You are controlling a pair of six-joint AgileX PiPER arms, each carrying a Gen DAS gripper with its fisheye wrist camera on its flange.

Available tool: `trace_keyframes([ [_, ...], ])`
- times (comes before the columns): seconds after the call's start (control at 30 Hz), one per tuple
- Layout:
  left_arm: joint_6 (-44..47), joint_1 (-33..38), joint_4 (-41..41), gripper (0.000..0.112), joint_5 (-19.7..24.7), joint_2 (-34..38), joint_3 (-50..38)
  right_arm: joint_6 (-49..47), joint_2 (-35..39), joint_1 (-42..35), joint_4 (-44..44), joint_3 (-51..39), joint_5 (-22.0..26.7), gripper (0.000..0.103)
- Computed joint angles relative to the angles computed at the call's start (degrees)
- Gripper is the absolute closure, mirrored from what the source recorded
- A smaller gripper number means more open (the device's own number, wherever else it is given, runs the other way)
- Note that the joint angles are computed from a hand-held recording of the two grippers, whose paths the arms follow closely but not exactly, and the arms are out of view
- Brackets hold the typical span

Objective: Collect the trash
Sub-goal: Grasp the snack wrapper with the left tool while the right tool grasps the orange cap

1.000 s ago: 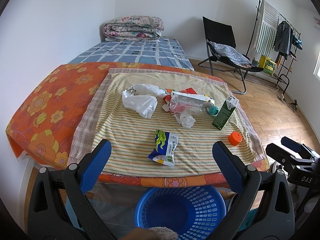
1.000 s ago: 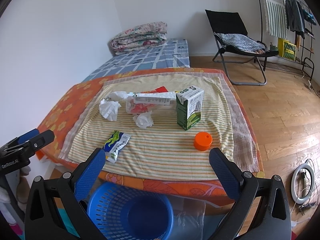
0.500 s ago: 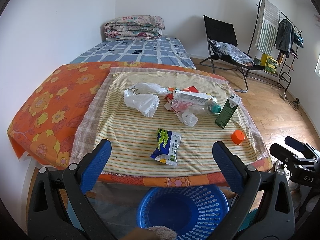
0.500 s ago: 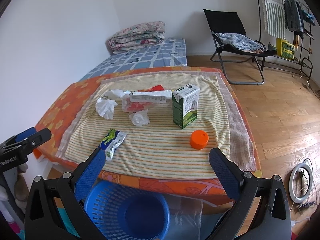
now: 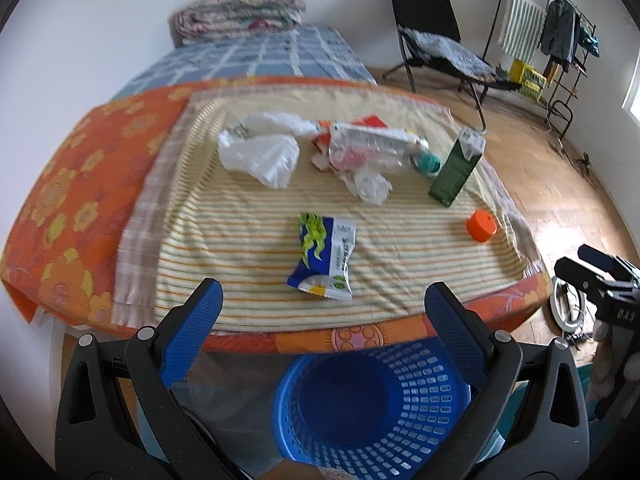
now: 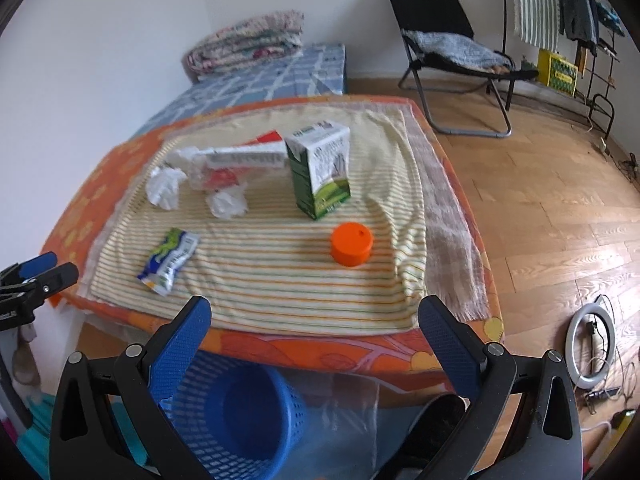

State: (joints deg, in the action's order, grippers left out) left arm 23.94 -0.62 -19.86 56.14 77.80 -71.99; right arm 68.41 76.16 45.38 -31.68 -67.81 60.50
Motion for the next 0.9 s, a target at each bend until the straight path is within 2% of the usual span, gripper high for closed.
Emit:
trace_keyframes([
  [0.13,-1.7,-1.2,-0.1,0.010,1.1,3.8,-1.5,-7.6,0.9,-6.2,6.1,-0.6,-2.7,0.001],
  [0.3,-3.8,-4.7,3.5,0.016,-0.9,8.2,-2.7,-19.3,3.9,-14.1,17.1,-2.6,-7.2,0.001],
  [0.47,-5.2,-6.5,5.7,0.016,-1.4,13.0,-4.9,-26.4,8.5,-18.2,20.6,-5.7,-8.5,0.001],
  [0.53,-5.5,-6.9,6.1,0.020,-1.2,14.7,-5.9,-28.0,10.4,-19.8,20.9,-6.8,-8.6,0.001],
  [0.6,-6.2,-7.4,7.0,0.028,-0.2,16.8,-7.5,-30.3,12.2,-21.8,22.2,-7.9,-8.6,0.005],
  [0.77,-8.2,-8.3,8.3,0.028,0.2,20.9,-9.9,-36.6,17.3,-28.3,30.1,-10.0,-8.8,0.017],
  [0.9,-8.2,-9.6,8.9,0.029,0.1,22.3,-10.9,-38.5,20.0,-29.9,32.8,-11.3,-8.8,0.019],
])
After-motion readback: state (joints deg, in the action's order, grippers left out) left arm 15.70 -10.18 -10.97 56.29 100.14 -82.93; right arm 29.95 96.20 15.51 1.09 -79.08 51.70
